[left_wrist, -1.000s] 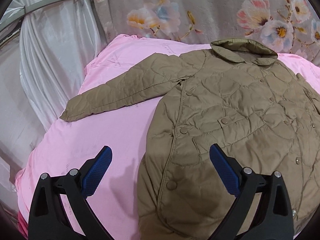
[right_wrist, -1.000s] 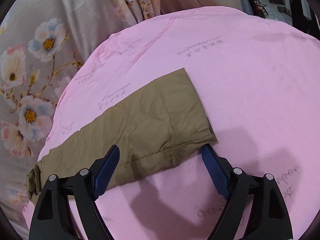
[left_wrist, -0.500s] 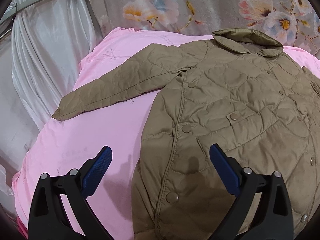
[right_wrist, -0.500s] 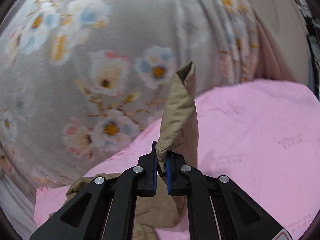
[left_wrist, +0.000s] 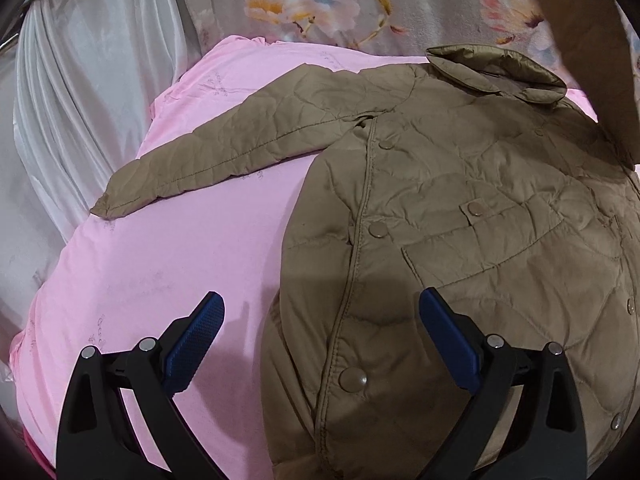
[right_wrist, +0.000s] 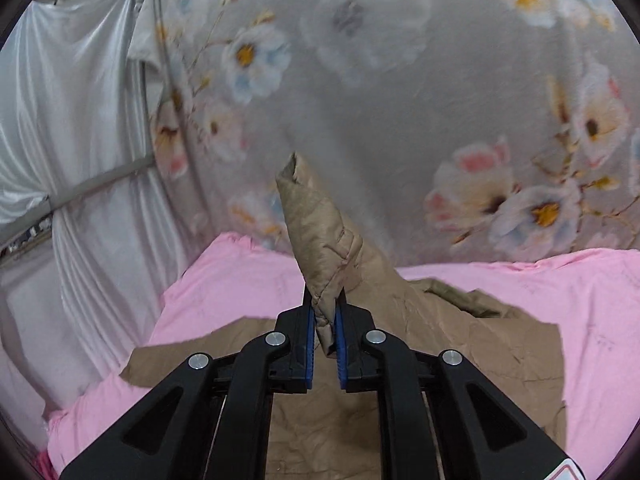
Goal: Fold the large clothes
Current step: 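Fold the held sleeve across the jacket front with the right gripper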
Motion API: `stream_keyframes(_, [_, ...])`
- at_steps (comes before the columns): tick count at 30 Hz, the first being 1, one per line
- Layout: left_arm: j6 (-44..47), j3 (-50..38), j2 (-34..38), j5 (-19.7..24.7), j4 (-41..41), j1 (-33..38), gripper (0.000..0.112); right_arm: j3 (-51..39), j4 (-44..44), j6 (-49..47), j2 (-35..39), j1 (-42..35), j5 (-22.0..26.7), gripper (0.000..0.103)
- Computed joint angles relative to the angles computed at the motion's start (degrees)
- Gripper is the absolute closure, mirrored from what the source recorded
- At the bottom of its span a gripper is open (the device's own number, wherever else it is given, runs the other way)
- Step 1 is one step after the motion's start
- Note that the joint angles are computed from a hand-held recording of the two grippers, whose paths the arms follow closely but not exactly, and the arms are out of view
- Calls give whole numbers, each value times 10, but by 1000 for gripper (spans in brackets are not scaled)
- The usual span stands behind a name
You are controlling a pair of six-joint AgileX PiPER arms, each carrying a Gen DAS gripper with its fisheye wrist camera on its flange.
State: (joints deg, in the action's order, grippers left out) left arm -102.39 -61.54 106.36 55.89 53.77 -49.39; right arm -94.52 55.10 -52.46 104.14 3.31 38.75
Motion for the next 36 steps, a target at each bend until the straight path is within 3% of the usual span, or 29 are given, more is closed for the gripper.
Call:
stream_keyframes(3, [-4,10,-10,-16,3,5,17,11,-14,1,11,22,-13,86])
stream_keyframes(6, [-8,21,-28,-33,8,13,17,19,26,-22,11,-3,-6,84])
stream_keyframes(7, [-6,21,-33,-37,9,16,17,14,32,-19,13,-8,-7,81])
stream_keyframes(10, [16,10,-43,-53,11,33,17,22,85,-52,15,-44,4,58])
stream_keyframes(11, [25,2,-47,-58,10,39,17,16,91,-51,20,-50,17,55])
stream_keyframes(13, [34,-11,-50,-59,11,45,17,10,98,-59,26,-65,47,55])
stream_keyframes(18, [83,-62,-43,-83,-8,73,16,59,87,-108,7,-75,5,55])
stream_keyframes(21, [180,-105,-14,-149,-87,122,14,72,74,-107,26,-101,-16,55])
stream_keyframes(26, [372,-168,58,-269,-320,208,15,34,24,-24,116,-173,-34,55])
stream_keyframes(29, [411,-176,82,-325,-401,231,15,-30,-32,69,192,-212,-17,55])
stream_keyframes(32, [413,-204,103,-337,-416,239,15,-96,-58,133,254,-233,15,55])
stream_keyframes(35, [401,-250,128,-324,-406,245,34,-177,-52,189,316,-249,70,55])
stream_keyframes(36, [391,-274,139,-304,-392,244,47,-202,-49,202,332,-251,83,55])
